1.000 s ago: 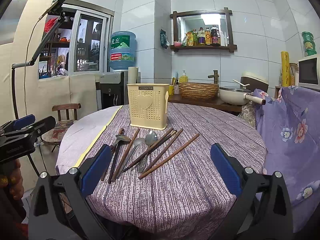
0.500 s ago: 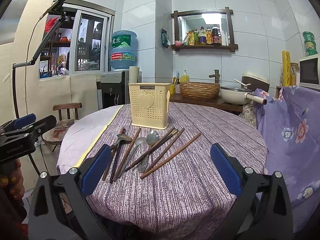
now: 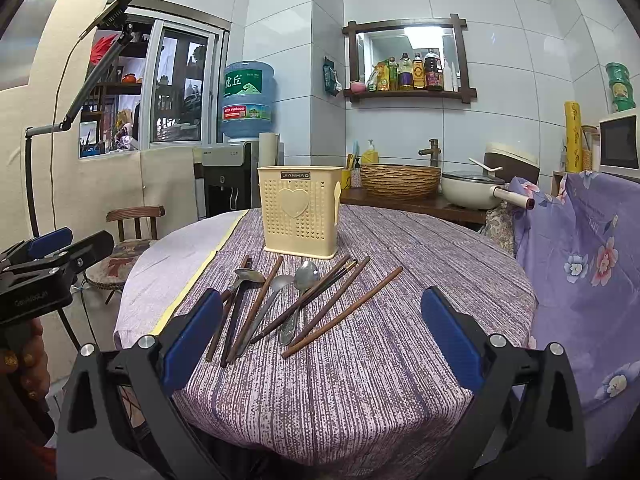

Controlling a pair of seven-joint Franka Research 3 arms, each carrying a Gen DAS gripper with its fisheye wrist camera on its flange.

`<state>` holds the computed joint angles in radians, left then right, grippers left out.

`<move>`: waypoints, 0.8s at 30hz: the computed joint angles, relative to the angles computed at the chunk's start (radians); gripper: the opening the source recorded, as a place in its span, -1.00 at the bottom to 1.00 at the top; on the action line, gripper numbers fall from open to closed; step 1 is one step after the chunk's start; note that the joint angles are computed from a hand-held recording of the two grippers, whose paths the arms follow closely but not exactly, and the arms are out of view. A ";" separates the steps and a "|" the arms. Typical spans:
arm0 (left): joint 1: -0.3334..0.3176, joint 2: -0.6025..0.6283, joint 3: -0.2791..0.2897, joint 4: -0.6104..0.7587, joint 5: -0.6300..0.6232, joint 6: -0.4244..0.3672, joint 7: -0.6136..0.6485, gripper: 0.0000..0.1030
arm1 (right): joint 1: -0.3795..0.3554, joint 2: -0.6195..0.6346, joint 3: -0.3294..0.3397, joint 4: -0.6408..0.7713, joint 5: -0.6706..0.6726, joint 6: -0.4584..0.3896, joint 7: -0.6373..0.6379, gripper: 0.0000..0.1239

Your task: Organize utensils

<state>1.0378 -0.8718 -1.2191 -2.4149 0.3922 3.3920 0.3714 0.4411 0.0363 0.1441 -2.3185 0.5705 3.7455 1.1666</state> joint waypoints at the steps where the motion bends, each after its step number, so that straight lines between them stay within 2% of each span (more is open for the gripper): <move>1: 0.000 0.000 0.000 0.000 0.000 0.000 0.000 0.90 | 0.001 0.001 0.000 0.001 0.001 0.001 -0.001 0.58; 24: -0.001 0.001 0.000 -0.001 -0.002 -0.001 0.005 0.90 | 0.003 0.000 0.000 0.000 0.004 -0.014 0.002 0.58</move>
